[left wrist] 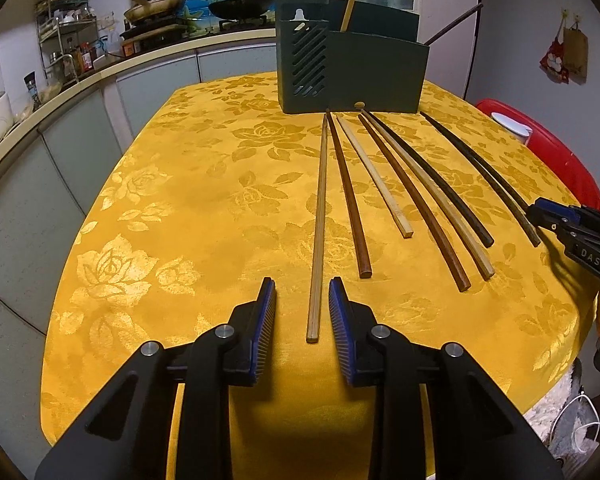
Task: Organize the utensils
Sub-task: 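Grasp another light wooden chopstick with the left tool while the right tool grasps a dark chopstick, then lift both chopsticks and carry them toward the utensil holder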
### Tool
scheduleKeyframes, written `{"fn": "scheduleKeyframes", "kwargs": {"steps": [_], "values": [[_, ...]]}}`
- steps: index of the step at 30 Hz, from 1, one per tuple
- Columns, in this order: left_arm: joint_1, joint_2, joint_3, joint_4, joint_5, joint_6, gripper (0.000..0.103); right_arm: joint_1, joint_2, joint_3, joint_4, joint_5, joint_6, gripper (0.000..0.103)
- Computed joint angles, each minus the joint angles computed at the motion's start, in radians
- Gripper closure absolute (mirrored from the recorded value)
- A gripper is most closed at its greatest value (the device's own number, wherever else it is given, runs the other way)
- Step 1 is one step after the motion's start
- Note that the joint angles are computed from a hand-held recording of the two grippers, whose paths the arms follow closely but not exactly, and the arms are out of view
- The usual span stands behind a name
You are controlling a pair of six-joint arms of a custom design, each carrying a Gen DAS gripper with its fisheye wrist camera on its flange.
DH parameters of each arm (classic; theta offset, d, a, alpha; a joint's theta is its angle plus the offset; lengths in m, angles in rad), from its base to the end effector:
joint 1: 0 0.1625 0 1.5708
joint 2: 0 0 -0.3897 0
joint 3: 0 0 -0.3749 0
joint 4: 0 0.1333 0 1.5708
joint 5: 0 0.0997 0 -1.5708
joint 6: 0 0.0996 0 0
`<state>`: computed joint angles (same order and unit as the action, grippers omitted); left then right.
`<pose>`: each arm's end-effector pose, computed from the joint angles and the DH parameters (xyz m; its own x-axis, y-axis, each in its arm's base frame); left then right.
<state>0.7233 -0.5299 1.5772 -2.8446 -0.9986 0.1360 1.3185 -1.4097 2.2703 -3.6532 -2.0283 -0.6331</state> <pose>-0.3556 -0.5637 -0.0244 -0.5426 0.6321 -0.5532 0.8115 0.5645 -0.1510 -0.0196 -0.4338 0.3260 -0.6674 0.3087 0.6778 -0.3839 0.6373 -0.6682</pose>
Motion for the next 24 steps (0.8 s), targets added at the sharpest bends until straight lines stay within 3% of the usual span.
{"fn": "scheduleKeyframes", "kwargs": {"steps": [3, 9, 12, 16, 24], "values": [[0.003, 0.000, 0.002, -0.008, -0.012, 0.002, 0.076, -0.015, -0.019, 0.014, 0.017, 0.041, 0.012, 0.077], [0.008, 0.001, 0.001, -0.021, -0.035, 0.000, 0.076, -0.016, -0.006, 0.016, -0.007, 0.056, 0.008, 0.077], [0.004, 0.010, 0.004, -0.049, -0.016, 0.021, 0.085, -0.020, 0.002, 0.018, -0.028, 0.066, 0.004, 0.079], [0.007, 0.010, 0.005, -0.053, -0.025, 0.026, 0.097, -0.024, 0.006, 0.015, -0.031, 0.083, -0.003, 0.089], [0.003, 0.005, 0.006, -0.035, -0.025, 0.013, 0.098, -0.036, -0.032, 0.014, 0.037, 0.101, 0.040, 0.093]]}}
